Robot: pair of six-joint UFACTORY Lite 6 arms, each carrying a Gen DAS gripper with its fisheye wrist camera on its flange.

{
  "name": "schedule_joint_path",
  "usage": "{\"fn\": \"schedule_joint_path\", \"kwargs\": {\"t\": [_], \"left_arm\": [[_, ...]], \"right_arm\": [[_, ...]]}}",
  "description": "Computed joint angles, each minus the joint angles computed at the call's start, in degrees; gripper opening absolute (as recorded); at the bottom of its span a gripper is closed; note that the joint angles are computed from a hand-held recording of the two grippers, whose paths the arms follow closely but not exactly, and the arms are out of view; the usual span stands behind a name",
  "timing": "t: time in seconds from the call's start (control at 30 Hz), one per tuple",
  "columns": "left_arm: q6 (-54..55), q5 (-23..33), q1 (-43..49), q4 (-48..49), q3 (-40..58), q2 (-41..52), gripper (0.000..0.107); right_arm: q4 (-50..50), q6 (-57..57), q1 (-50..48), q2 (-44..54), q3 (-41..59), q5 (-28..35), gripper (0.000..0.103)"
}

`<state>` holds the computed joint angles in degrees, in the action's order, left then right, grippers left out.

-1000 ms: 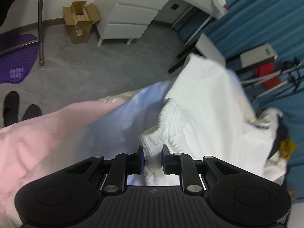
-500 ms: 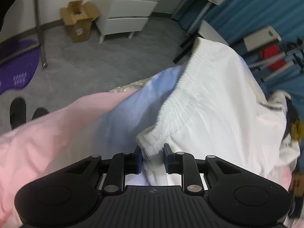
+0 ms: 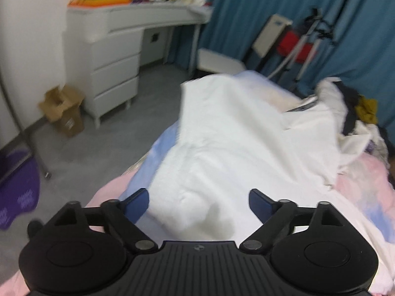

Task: Fold clothes
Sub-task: 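Open both grippers and release the sweatpants onto the bed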

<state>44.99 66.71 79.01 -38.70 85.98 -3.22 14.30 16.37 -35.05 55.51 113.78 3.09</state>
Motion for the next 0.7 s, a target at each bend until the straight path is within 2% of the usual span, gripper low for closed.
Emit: {"fn": "schedule_joint_path", "kwargs": {"t": [0.13,0.27,0.4,0.57,0.6,0.7], "left_arm": [[0.6,-2.9,-7.8,-1.5,-2.3,-3.5,0.096],[-5.0,-11.5,-22.7,1.7,-4.7,-5.6,0.098],[-14.1,-23.8,-42.2,9.8,-4.5,-3.3,0.103],[-25.7,-37.4,-61.9,21.4,3.8,11.3,0.103],[-27.4,-38.7,-64.5,23.5,7.5,15.6,0.103],[-40.9,-38.7,-72.1,38.2,25.3,32.8,0.103]], "right_arm": [[-20.4,18.6,1.6,-11.3,-14.4,-10.0,0.078],[-44.1,36.8,3.7,-23.5,-28.9,-20.1,0.078],[-59.0,43.4,7.0,-30.6,-38.5,-28.6,0.077],[-69.4,50.1,9.8,-29.0,-37.4,-31.4,0.077],[-70.8,51.1,10.0,-28.0,-36.5,-31.6,0.077],[-74.8,54.2,10.8,-24.9,-33.3,-32.0,0.077]]}}
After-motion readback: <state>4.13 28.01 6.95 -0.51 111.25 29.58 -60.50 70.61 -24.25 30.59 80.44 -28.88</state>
